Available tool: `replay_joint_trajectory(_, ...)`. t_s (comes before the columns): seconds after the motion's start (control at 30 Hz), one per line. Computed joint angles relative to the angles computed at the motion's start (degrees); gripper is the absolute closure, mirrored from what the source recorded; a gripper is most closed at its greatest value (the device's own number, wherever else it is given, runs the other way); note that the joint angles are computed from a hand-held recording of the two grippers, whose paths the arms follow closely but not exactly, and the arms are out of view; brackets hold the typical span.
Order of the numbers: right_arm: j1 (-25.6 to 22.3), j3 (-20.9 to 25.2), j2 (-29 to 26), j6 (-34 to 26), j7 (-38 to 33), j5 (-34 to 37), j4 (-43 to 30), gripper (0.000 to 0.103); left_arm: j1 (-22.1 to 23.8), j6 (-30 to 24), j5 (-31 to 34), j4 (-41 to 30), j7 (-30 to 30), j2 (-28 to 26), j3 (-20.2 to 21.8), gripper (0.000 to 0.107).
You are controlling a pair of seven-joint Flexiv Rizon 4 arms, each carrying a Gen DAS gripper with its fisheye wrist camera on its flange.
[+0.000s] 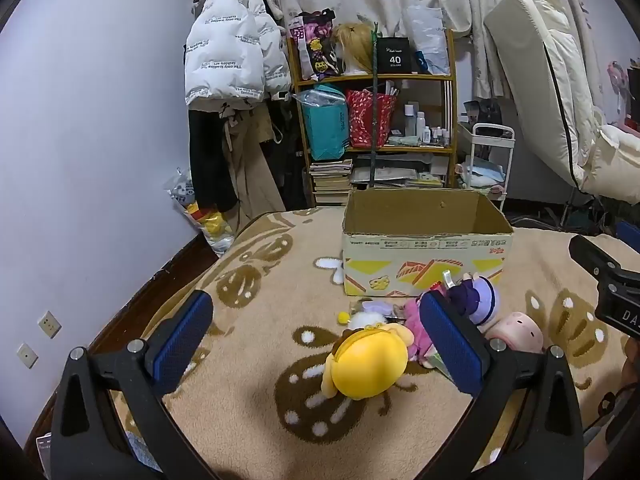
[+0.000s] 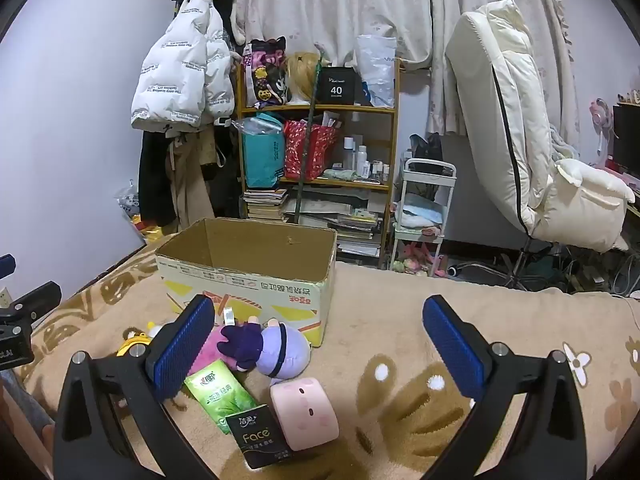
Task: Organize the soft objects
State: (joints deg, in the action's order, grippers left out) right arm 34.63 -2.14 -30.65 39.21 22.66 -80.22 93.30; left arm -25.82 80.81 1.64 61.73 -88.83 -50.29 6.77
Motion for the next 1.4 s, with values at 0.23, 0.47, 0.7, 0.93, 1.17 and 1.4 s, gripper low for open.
replay_joint_trajectory(0.23,0.1,0.0,-0.1,-0.3,0.0,-0.2,-0.1,0.0,-0.7,-2.0,0.5,-1.4,-1.5,-0.4,1.0,0.005)
replay_joint_trajectory(0.47,-0.1,0.0,0.0,0.0,0.3,-0.1,0.1,0.0,0.6,-0.4,0.5,0.4,-0.1,0.4,-1.1,0.005)
replay_joint_trajectory(0.7,0.0,-0.1,-0.2,0.2,0.2,-0.1,-0.1,0.0,0.4,-0.2,0.0,0.5,0.3,0.4,-0.9,0.005)
replay_joint_trajectory(0.93,0.1,-0.1,-0.4,0.2,0.1,0.0,-0.2,0.0,0.4,-0.2,-0.2,0.5,0.4,0.4,-0.8,0.005)
replay_joint_trajectory(1.17,0.1,-0.2,-0.5,0.1,0.1,0.0,-0.2,0.0,0.3,-0.1,-0.3,0.6,0.4,0.4,-0.7,0.005)
replay_joint_trajectory(1.4,0.0,-0.2,-0.4,0.3,0.2,0.0,-0.1,0.0,0.4,0.0,-0.4,0.7,0.6,0.4,-1.0,0.005)
